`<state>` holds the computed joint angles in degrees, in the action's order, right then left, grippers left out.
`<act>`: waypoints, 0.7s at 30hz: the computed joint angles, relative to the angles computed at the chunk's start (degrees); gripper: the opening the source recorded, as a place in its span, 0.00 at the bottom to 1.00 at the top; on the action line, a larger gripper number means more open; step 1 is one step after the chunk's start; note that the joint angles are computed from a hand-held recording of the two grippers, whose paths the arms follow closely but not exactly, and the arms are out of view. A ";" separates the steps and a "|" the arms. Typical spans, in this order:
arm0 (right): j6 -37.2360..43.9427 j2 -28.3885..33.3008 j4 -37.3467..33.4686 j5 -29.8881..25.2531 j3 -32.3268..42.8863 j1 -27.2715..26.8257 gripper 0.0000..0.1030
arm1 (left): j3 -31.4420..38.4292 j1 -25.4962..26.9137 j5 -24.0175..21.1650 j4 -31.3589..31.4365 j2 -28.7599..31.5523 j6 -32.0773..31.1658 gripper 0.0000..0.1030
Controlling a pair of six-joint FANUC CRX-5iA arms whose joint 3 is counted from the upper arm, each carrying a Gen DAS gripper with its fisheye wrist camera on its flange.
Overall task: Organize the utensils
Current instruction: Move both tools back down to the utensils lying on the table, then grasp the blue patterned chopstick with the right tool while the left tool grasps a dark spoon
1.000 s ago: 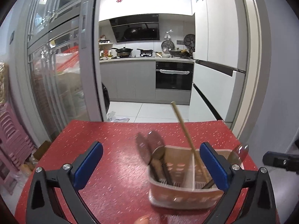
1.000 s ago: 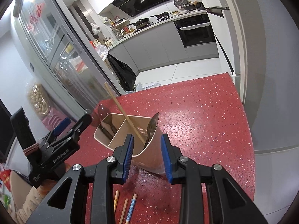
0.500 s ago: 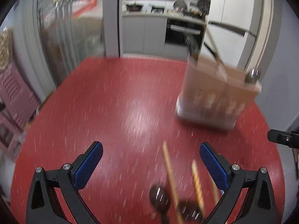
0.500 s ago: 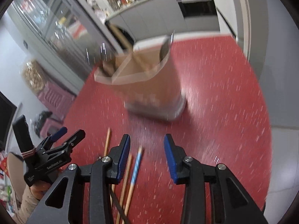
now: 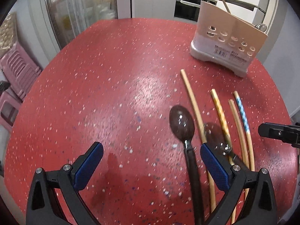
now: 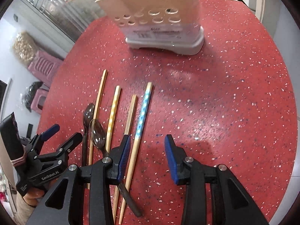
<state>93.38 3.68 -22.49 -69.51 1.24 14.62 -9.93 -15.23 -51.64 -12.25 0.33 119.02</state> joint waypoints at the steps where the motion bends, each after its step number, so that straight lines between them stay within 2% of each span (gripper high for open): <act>1: -0.12 -0.23 0.36 0.25 -0.44 0.39 0.40 | -0.26 0.21 -0.08 0.23 -0.16 0.00 1.00; 9: -4.48 -0.86 6.91 3.66 -3.46 5.15 0.37 | -1.03 -0.62 -1.86 -1.72 -0.45 2.64 1.00; 17: -8.50 -0.44 14.30 6.02 -4.49 11.46 0.35 | 0.10 0.67 -1.20 -0.64 0.97 1.06 1.00; 21: -8.43 0.84 15.53 6.03 -3.22 12.37 0.34 | 1.76 1.10 -1.81 -0.17 2.29 0.02 1.00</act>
<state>84.95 4.51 -6.95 -63.48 -1.98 27.00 -8.17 -14.13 -53.44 -12.42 2.62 119.05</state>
